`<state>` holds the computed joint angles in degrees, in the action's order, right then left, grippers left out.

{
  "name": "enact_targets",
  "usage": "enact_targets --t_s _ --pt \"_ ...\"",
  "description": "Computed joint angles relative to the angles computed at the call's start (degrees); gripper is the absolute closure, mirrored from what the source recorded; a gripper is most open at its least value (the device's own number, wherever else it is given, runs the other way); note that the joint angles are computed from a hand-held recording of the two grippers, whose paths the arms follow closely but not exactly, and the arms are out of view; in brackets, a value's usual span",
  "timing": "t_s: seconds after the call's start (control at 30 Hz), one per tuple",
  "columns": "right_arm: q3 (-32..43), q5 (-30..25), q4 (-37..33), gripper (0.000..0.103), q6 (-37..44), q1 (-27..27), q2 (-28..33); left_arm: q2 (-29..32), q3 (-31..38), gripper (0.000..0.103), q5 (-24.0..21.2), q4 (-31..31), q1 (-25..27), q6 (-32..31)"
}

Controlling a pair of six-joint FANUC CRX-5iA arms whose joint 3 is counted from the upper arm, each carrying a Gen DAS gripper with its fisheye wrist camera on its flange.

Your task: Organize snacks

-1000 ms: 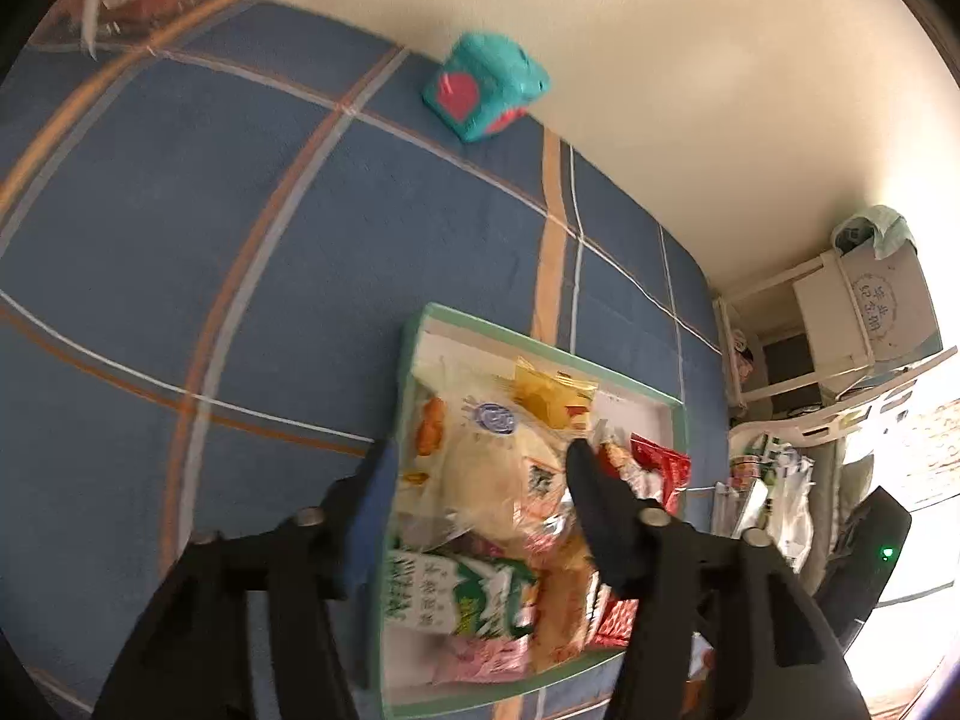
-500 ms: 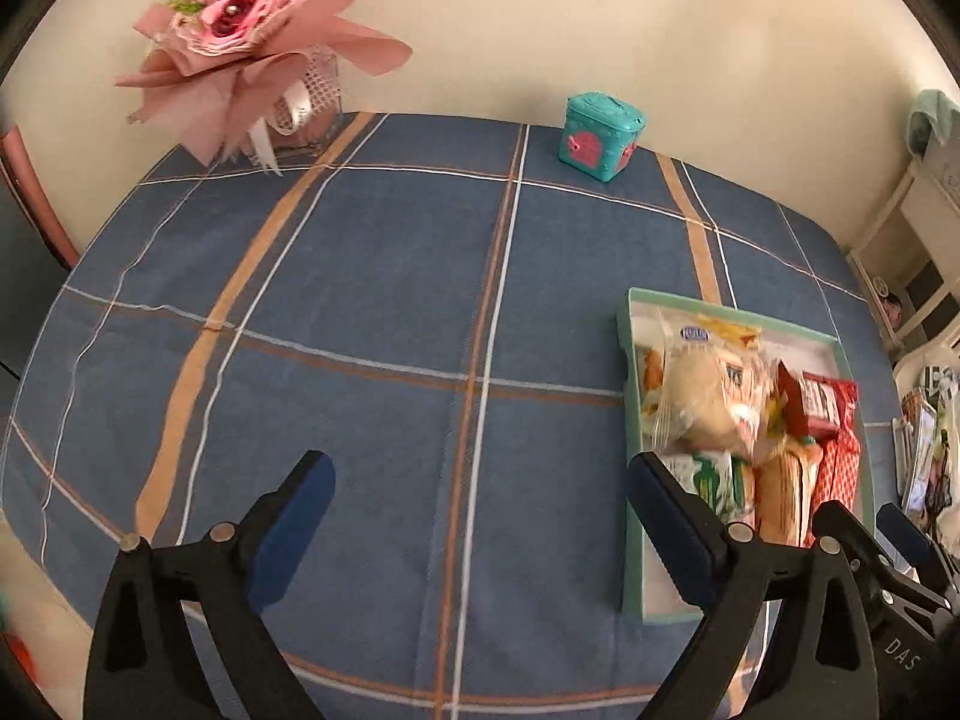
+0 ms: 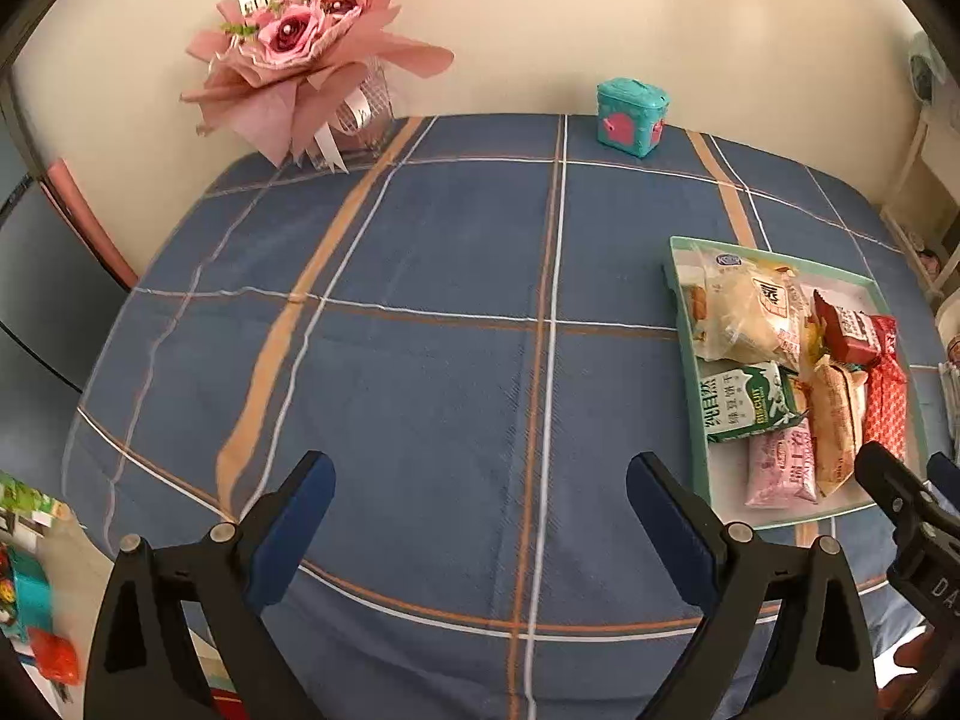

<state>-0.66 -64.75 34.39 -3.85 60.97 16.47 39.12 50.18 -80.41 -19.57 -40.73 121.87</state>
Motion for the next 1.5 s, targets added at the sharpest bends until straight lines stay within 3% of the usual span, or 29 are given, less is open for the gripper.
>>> enact_targets --t_s 0.13,1.5 --pt "0.6 -0.4 -0.4 0.0 0.6 -0.1 0.4 2.4 4.9 0.005 -5.1 -4.6 -1.6 0.1" --pt "2.7 -2.2 -2.6 0.0 2.4 -0.4 1.5 3.5 6.3 0.005 -7.5 -1.7 -0.1 0.8"
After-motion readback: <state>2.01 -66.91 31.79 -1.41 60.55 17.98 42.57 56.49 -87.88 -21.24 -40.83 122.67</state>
